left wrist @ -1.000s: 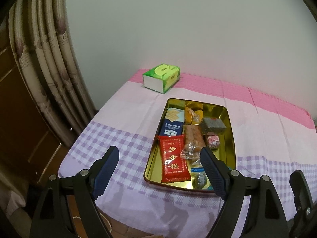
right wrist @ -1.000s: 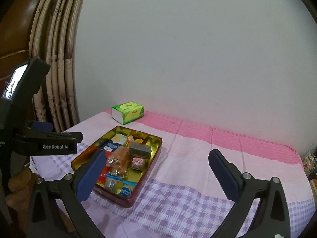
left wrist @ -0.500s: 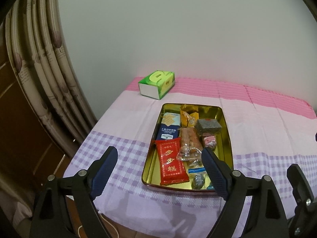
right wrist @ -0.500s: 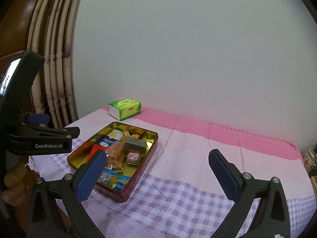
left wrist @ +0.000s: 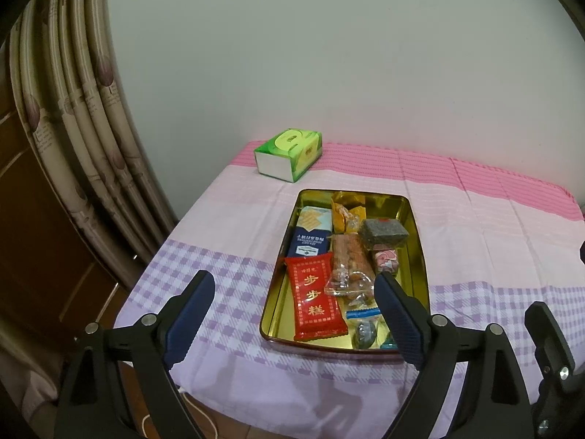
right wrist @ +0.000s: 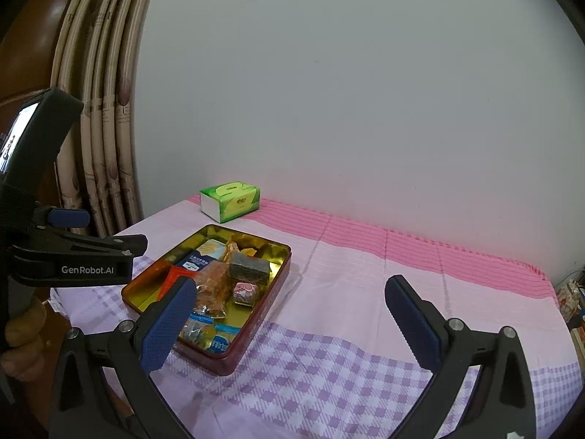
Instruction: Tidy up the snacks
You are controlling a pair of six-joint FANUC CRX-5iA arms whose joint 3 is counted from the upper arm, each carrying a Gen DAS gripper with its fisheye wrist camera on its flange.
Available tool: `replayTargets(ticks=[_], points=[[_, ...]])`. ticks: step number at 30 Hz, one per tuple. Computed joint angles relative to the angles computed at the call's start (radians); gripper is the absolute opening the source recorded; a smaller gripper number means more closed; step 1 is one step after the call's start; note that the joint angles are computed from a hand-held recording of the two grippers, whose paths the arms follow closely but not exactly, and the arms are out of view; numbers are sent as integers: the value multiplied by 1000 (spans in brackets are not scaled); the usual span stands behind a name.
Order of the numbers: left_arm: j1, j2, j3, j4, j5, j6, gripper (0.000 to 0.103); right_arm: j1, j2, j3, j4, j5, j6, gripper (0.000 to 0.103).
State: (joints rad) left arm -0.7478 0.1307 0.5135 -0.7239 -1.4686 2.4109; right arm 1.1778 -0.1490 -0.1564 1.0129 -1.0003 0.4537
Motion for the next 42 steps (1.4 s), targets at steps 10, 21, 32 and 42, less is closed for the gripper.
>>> replayTargets(ticks=[10, 21, 32, 42], points=[[-2, 2, 1, -2, -4, 4, 89, -1, 6, 4, -9, 2, 3, 102], [-4, 8, 8, -5, -19, 5, 90, -9, 7, -2, -21, 22, 7, 102], [-2, 9, 9, -4, -24, 5, 90, -9, 9, -13, -20, 30, -5, 102], [0, 11, 11, -1, -24, 4, 90, -8, 11, -15, -19, 30, -11, 102]])
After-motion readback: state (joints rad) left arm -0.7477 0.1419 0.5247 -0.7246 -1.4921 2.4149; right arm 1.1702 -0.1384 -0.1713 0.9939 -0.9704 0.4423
